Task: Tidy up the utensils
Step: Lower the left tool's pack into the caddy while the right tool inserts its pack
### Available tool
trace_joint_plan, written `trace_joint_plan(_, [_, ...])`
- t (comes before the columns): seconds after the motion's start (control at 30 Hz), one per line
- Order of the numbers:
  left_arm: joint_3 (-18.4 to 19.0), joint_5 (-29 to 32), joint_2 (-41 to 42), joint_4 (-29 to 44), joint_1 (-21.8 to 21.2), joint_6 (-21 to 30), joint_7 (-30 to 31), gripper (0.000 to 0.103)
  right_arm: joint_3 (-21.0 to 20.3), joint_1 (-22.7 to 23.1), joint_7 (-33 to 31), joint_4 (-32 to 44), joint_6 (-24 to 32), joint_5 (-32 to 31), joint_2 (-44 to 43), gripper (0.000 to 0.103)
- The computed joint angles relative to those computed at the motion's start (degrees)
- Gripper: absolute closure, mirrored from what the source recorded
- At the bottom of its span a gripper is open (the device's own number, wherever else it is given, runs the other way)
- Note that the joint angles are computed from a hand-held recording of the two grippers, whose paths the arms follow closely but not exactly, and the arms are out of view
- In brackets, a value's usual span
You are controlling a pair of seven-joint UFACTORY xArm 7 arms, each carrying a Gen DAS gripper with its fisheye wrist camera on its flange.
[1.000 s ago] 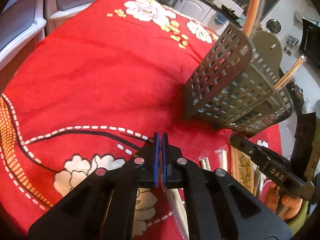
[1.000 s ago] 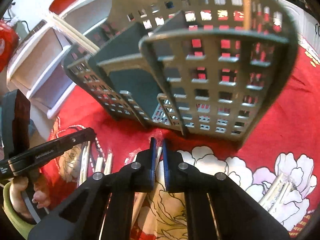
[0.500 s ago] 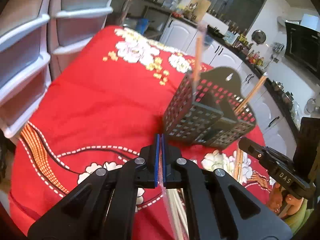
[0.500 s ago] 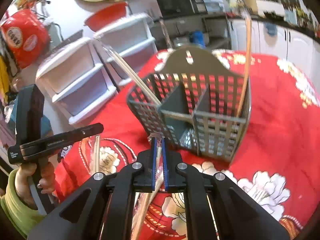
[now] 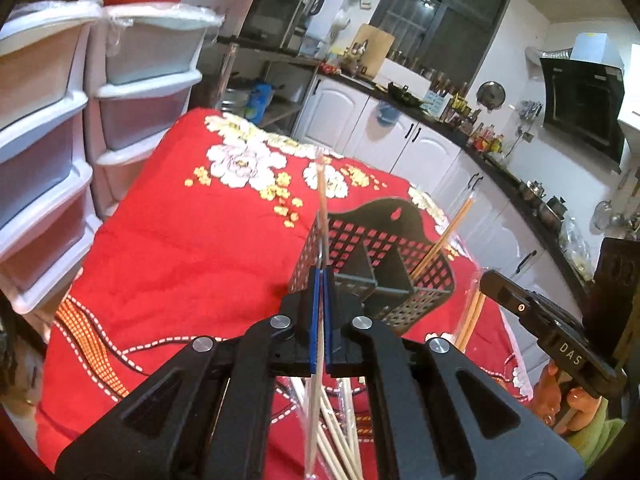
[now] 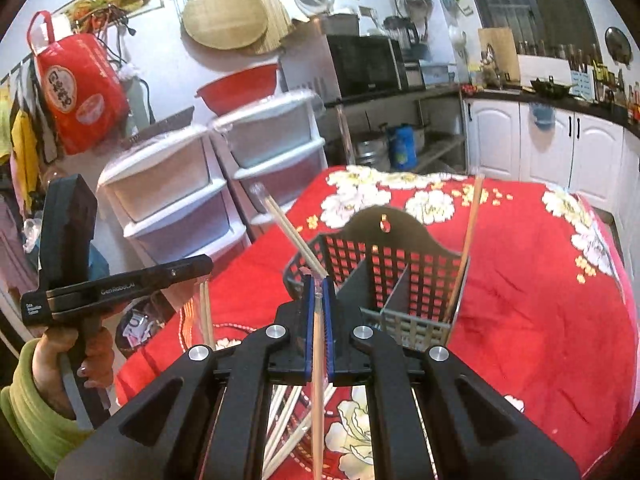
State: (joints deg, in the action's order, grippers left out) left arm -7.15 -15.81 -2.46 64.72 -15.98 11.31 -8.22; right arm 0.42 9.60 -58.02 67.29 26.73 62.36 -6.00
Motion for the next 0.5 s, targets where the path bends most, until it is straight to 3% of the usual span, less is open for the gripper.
trace_joint_plan(0.2, [-0.1, 2.8, -0.7, 1.0, 0.2, 0.1, -2.1, 0.103, -0.2, 0.2, -0.7, 1.1, 0.0, 0.6, -0.9, 0.099])
trace_joint_plan(0.5, [-0.3, 3.6, 0.1, 5.4, -0.3, 0.2, -0.6, 0.103, -1.0, 0.8, -2.0, 2.8, -1.8, 2.1, -2.1, 0.099])
